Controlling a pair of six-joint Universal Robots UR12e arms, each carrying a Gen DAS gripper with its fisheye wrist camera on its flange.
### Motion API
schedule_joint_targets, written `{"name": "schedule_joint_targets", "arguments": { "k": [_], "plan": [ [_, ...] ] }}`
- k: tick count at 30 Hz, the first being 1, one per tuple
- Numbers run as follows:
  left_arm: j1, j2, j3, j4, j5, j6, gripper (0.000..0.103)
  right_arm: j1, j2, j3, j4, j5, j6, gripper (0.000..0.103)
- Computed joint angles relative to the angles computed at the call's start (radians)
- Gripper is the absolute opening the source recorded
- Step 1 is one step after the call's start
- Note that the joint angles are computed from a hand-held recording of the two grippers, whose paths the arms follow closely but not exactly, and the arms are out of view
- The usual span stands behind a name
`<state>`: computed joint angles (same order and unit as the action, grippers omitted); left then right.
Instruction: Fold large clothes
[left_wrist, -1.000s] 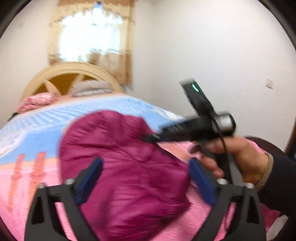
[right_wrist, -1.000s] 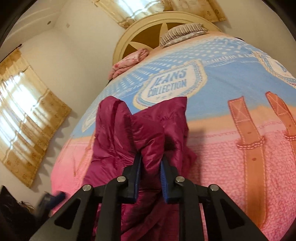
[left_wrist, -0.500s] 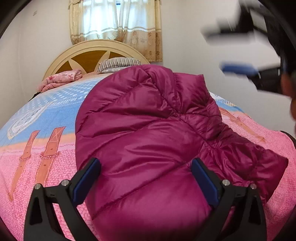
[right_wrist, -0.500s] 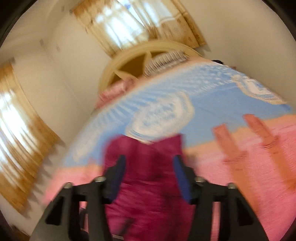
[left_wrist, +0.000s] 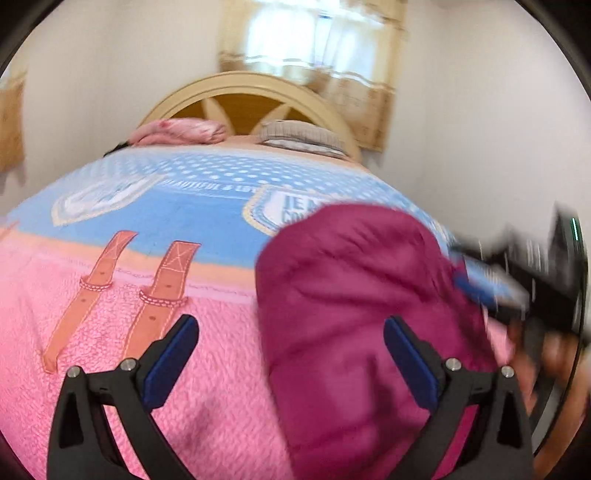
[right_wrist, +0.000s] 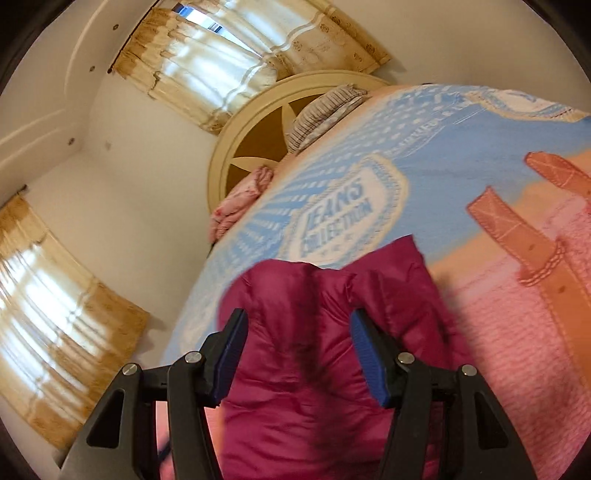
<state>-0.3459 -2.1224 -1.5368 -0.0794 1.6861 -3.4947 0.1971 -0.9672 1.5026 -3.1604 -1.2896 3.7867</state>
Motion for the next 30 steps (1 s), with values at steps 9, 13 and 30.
{"name": "schedule_joint_targets", "arguments": {
  "k": [9, 13, 30],
  "plan": [
    [-0.060, -0.141, 0.263, -0.230, 0.188, 0.043, 0.103, 0.000, -0.003, 0.026, 0.051, -0.083, -0.133, 0.058],
    [-0.053, -0.156, 0.283, -0.315, 0.155, 0.003, 0.103, -0.010, -0.003, 0.051, 0.029, -0.066, -0.113, 0.057],
    [-0.044, -0.168, 0.284, -0.375, 0.095, -0.042, 0.103, 0.001, 0.011, 0.034, 0.080, -0.087, -0.170, 0.058]
  ]
}}
